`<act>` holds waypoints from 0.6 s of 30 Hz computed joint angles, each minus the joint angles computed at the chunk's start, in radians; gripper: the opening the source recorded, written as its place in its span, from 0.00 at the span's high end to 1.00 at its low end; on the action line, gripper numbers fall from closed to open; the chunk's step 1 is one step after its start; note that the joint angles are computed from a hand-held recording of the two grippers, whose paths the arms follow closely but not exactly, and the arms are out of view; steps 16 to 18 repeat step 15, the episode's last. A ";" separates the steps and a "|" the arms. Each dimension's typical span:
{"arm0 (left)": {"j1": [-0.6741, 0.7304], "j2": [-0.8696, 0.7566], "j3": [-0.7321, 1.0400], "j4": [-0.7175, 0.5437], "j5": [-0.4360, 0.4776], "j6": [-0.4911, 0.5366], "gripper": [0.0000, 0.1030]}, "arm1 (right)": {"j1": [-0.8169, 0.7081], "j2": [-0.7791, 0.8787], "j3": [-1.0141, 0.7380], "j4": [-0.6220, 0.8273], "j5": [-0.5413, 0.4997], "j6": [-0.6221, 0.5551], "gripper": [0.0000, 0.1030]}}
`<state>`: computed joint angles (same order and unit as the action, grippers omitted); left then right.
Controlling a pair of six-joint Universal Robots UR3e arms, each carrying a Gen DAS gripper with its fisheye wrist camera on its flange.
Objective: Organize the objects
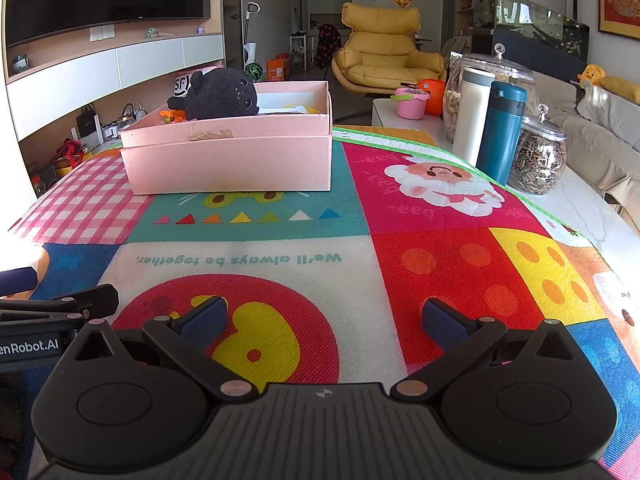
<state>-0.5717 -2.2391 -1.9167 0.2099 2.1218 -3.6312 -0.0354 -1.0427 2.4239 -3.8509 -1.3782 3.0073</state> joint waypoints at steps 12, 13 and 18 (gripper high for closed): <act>0.000 -0.001 0.000 0.002 0.001 0.001 0.02 | -0.001 0.001 0.001 -0.002 0.001 0.000 0.00; 0.000 -0.001 0.000 0.000 0.001 0.001 0.01 | -0.001 0.001 0.001 -0.002 0.001 0.000 0.00; -0.003 -0.001 -0.002 0.001 0.004 -0.001 0.01 | -0.001 0.001 0.001 -0.002 0.001 0.000 0.00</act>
